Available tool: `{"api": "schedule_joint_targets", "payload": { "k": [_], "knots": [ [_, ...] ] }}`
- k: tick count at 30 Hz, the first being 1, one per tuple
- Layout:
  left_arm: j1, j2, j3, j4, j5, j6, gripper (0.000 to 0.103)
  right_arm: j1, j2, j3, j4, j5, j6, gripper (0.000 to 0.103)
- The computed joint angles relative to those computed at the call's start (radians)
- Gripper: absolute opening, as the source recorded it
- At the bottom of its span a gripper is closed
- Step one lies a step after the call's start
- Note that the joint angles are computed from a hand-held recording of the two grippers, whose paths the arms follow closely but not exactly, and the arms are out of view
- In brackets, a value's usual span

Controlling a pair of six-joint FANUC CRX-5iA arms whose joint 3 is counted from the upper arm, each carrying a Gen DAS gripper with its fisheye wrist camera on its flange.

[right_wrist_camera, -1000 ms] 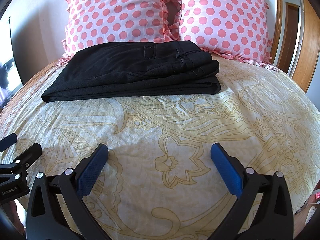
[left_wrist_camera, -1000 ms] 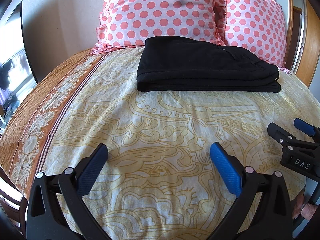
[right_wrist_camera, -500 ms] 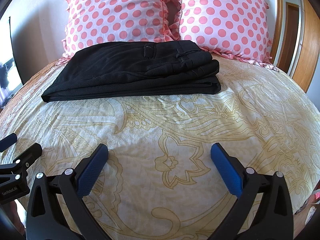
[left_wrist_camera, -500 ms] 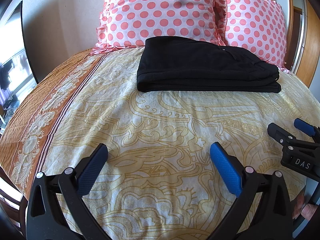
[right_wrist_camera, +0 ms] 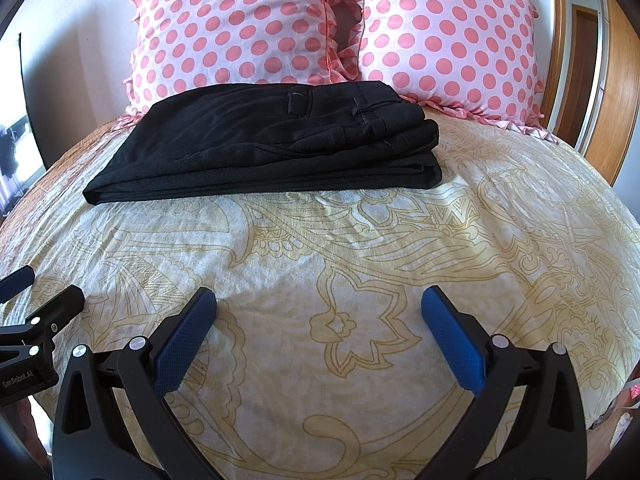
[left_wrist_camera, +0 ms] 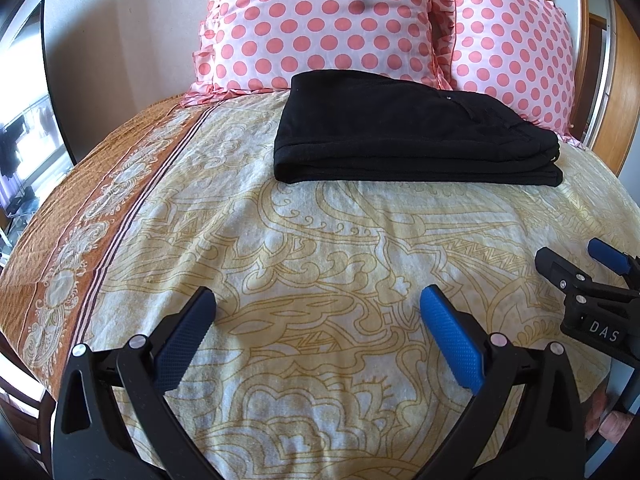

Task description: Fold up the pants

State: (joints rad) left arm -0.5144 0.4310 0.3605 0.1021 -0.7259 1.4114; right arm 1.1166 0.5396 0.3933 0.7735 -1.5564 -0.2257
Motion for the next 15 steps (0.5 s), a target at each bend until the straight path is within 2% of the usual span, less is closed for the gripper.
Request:
{"api": "schedule_joint_targets", "payload": {
  "k": [15],
  "knots": [
    [-0.002,0.002,0.003,-0.005,-0.004,0.008,0.101,0.000,0.002,0.001,0.002,0.000,0.000,0.102]
  ]
}}
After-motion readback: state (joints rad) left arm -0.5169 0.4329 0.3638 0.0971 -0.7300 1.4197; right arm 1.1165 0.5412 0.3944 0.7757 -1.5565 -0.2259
